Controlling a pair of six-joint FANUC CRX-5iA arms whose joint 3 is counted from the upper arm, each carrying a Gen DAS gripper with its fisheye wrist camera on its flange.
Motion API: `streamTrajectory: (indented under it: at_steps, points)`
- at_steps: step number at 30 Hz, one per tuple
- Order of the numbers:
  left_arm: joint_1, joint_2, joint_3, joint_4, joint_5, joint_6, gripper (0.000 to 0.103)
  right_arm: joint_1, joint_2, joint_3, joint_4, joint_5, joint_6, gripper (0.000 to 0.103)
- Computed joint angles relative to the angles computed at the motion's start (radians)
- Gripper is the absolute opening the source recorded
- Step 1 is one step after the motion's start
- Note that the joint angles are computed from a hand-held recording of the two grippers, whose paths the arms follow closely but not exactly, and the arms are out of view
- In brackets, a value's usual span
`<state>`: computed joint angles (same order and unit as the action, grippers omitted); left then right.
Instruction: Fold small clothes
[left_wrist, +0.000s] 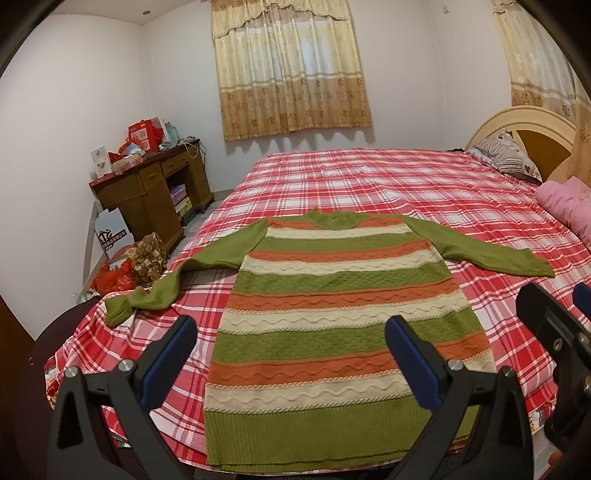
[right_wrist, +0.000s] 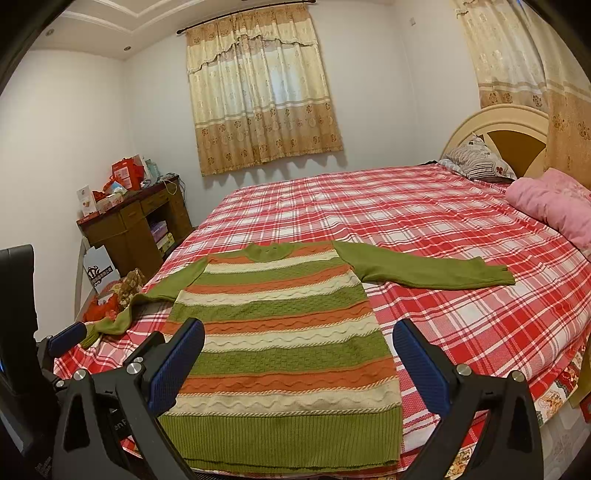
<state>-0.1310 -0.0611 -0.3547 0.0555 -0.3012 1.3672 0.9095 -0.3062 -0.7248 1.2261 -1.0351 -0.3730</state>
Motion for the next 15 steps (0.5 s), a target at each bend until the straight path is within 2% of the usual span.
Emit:
streamTrajectory:
  at_steps: [15]
  points:
    - [0.003, 0.007, 0.001, 0.033, -0.011, -0.020, 0.103, 0.000, 0.006, 0.002, -0.007, 0.010, 0.002, 0.102]
